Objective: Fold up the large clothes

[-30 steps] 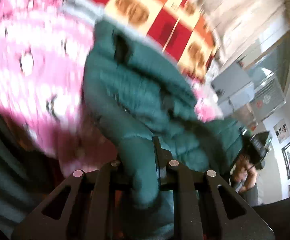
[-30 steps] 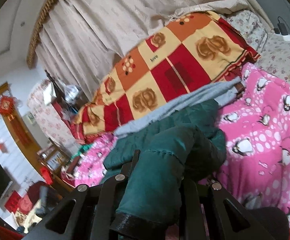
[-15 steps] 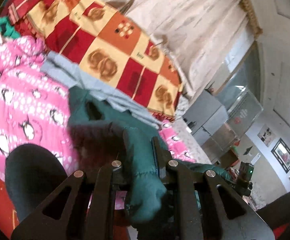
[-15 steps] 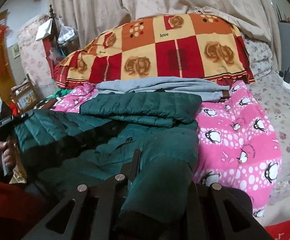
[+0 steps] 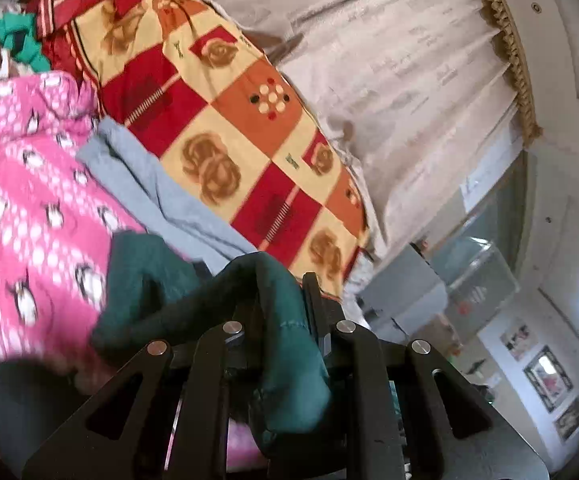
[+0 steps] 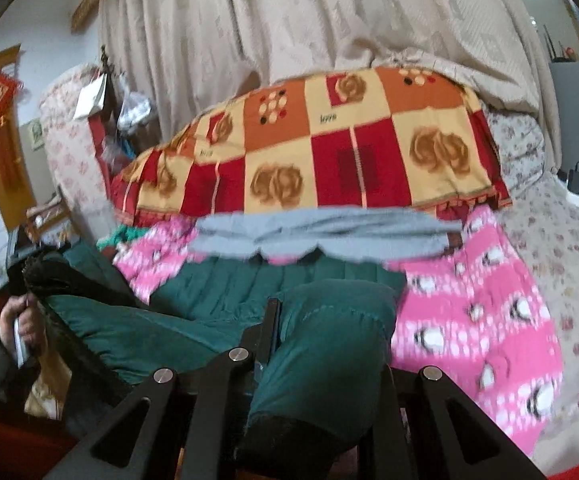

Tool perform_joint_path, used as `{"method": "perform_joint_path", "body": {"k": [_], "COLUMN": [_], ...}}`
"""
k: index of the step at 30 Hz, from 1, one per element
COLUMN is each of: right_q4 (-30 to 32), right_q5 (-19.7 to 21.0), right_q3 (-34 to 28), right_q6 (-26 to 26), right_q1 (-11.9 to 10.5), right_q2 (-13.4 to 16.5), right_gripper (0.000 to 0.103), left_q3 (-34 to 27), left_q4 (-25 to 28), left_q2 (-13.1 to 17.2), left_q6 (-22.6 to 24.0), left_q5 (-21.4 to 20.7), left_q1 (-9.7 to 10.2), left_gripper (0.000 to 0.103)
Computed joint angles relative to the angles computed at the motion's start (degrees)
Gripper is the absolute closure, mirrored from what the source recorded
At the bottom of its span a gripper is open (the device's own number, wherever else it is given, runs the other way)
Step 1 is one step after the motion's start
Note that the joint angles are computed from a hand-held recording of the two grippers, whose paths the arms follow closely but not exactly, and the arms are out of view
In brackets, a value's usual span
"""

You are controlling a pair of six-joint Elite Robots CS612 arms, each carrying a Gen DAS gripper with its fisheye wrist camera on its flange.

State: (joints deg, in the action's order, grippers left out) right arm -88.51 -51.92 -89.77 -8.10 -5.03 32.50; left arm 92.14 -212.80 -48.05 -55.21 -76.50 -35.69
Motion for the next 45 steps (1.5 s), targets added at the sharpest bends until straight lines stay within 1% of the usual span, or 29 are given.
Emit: {"method": "perform_joint_path", "body": {"k": [2, 4, 6, 7, 8, 10, 11, 14, 16, 19, 20, 21, 22, 23, 25, 27, 30, 33, 35, 36, 37, 38, 39, 40, 41, 42, 43, 44, 45], "right_q4": [-5.96, -9.99, -13.81, -14.62, -15.44, -16.11, -16.72, -18.34, -20.58, -23.72, -24.37, -24.61, -24.34, -24.06, -24.07, -24.11, -24.51, -23.36, -23.42, -24.47, -25.43, -27.19, -28.68, -30.45, -32.54, -33.24, -33.88, -35.26, -35.66], "right_q5": [0.18, -0.65, -1.6, -1.98, -3.55, -6.8, -8.06, -9.33, -10.09, -11.53, -11.62, -11.55, -11.28, -11.64, -11.55, -10.62, -7.37, -5.18, -2.39, -0.54, 0.9, 3.75, 5.53, 6.83, 7.48, 8.07, 9.07, 11.3, 12.27], "right_q3": [4.61, 8.88, 15.31, 18.0, 21.53, 26.59, 30.06, 36.95, 41.35, 47.94, 49.48, 51.06, 52.61, 53.96, 55.73, 56.74, 57.14, 57.02, 55.23, 53.92, 53.17, 52.06, 51.48, 50.89, 49.62, 48.97, 48.72, 48.82, 48.79], "right_q6": [4.96, 7.98, 12.09, 13.1, 13.72, 12.25, 11.4, 9.95, 9.76, 10.13, 9.96, 9.23, 8.07, 7.81, 7.5, 7.64, 10.07, 13.08, 16.88, 19.82, 22.11, 26.01, 28.55, 30.76, 32.85, 33.51, 34.17, 35.29, 35.36], "right_q1": [0.45, 0.9, 1.38, 1.54, 1.95, 2.69, 3.14, 3.81, 4.21, 4.77, 4.85, 4.96, 5.05, 5.16, 5.25, 5.12, 4.5, 4.13, 3.59, 3.2, 2.91, 2.41, 2.13, 1.92, 1.72, 1.59, 1.46, 1.19, 1.07], "right_q2": [-1.24, -2.45, -4.44, -5.37, -6.59, -8.37, -9.49, -11.52, -12.87, -15.18, -15.66, -16.12, -16.61, -17.15, -17.92, -18.31, -18.27, -18.39, -17.51, -16.71, -16.2, -15.35, -14.85, -14.36, -13.6, -13.33, -13.2, -13.19, -13.22], "right_gripper": [0.089, 0.089, 0.089, 0.089, 0.089, 0.089, 0.089, 0.089, 0.089, 0.089, 0.089, 0.088, 0.087, 0.087, 0.086, 0.085, 0.082, 0.078, 0.073, 0.072, 0.068, 0.063, 0.045, 0.023, 0.017, 0.015, 0.015, 0.015, 0.015], "left_q3": [-2.52, -5.63, -9.44, -12.2, -14.15, -18.25, -20.56, -25.73, -28.54, -32.7, -33.77, -34.45, -34.77, -34.95, -35.79, -36.05, -35.38, -35.02, -34.5, -34.26, -33.83, -33.4, -32.82, -32.39, -31.67, -31.09, -30.47, -29.88, -29.33], "left_q4": [2.24, 5.85, 11.43, 15.26, 18.0, 24.34, 27.59, 35.88, 39.78, 43.09, 44.12, 45.13, 45.06, 44.95, 46.38, 46.8, 46.0, 46.44, 46.41, 46.42, 46.1, 45.45, 43.98, 42.82, 40.56, 38.38, 36.14, 35.1, 34.82], "left_q2": [1.08, 2.38, 3.97, 5.24, 6.19, 8.38, 9.79, 13.32, 15.14, 18.16, 19.13, 19.78, 20.33, 20.62, 21.05, 21.16, 20.75, 20.26, 19.77, 19.5, 19.13, 18.79, 18.47, 18.27, 18.03, 17.88, 17.71, 17.32, 16.83], "left_q6": [-0.08, -0.48, 0.13, 0.89, 1.51, 1.25, -0.09, -4.13, -4.89, -2.49, -1.76, -2.94, -4.93, -5.28, -4.6, -4.71, -5.35, -7.7, -9.28, -10.08, -10.67, -10.55, -10.33, -10.54, -11.44, -12.28, -13.07, -13.75, -14.2], "left_q5": [0.69, 2.24, 3.89, 4.8, 5.31, 6.96, 6.59, 5.58, 5.17, 5.27, 4.52, 3.31, 1.93, 2.2, 2.76, 2.67, 2.98, 2.59, 1.78, 1.11, -0.03, -1.15, -2.06, -2.58, -3.28, -3.92, -4.63, -5.08, -5.66], "left_q1": [0.74, 1.44, 2.16, 2.62, 2.94, 3.62, 4.22, 5.72, 6.32, 6.79, 6.97, 7.2, 7.45, 7.44, 7.39, 7.43, 7.29, 7.31, 7.39, 7.46, 7.57, 7.68, 7.75, 7.8, 7.86, 7.91, 7.97, 8.04, 8.12], "left_gripper": [0.09, 0.09, 0.09, 0.09, 0.09, 0.09, 0.09, 0.09, 0.09, 0.089, 0.088, 0.087, 0.087, 0.087, 0.087, 0.087, 0.088, 0.086, 0.083, 0.08, 0.074, 0.065, 0.059, 0.046, 0.032, 0.025, 0.018, 0.016, 0.016]}}
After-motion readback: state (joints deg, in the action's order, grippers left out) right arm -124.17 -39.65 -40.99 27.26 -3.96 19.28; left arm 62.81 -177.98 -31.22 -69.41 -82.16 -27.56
